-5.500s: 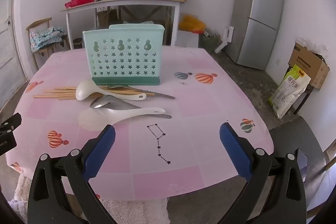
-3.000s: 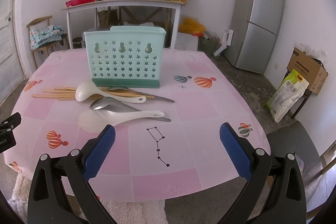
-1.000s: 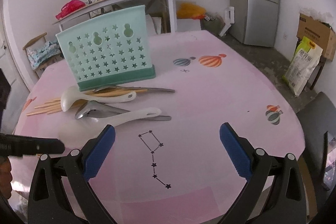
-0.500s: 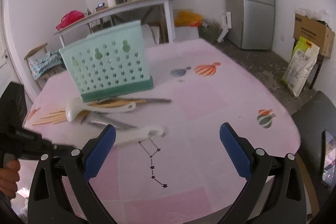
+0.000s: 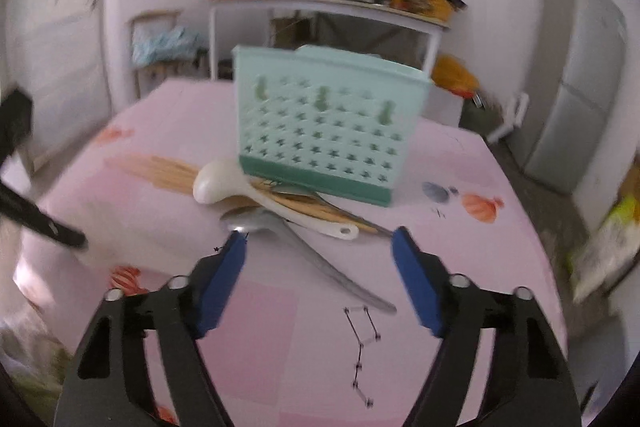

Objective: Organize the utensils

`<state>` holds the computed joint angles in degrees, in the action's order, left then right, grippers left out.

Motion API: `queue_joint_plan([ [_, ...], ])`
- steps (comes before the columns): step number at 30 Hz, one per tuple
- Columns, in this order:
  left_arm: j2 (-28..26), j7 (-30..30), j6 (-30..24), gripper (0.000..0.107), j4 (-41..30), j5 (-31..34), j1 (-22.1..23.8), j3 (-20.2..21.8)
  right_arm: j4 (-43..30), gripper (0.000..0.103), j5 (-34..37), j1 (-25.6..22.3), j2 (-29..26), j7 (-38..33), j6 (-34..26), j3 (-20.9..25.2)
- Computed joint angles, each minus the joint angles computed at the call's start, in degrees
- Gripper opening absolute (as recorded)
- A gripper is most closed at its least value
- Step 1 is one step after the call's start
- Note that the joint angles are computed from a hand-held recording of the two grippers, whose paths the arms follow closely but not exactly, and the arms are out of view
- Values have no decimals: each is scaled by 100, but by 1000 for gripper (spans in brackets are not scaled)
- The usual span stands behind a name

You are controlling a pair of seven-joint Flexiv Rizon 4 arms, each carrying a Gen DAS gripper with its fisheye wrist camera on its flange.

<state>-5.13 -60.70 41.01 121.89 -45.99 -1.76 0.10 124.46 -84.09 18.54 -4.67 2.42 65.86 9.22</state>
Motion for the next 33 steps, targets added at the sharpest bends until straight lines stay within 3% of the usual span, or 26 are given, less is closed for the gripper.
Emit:
queue_joint_plan([
  [4, 44, 63, 292, 5, 83, -20, 74, 91, -298, 52, 617, 127, -346, -1139, -42, 5],
  [7, 59, 142, 570, 5, 163, -157, 114, 110, -452, 50, 1287, 316, -569, -2262, -213, 49],
  [10, 52, 302, 766, 5, 251, -396, 122, 91, -550, 49, 1366, 607, -719, -2663, -674, 5],
  [14, 33, 526, 778, 4, 278, -641, 163, 89, -756, 43, 1289, 909, -938, -2763, -1169, -83],
  [17, 14, 694, 891, 4, 275, -765, 140, 52, -920, 30, 905, 1248, -1160, -2915, -2047, -147],
  [19, 38, 830, 896, 3, 285, -901, 123, 31, -954, 15, 679, 1422, -1261, -2967, -2509, -156],
  [21, 60, 993, 918, 2, 271, -1006, 99, 14, -940, 12, 441, 1571, -1315, -2905, -2907, -148],
  [33, 831, 2453, 1239, 0, 410, -2059, -311, 86, -524, 5, 784, 1478, -729, -2416, -3101, 177],
])
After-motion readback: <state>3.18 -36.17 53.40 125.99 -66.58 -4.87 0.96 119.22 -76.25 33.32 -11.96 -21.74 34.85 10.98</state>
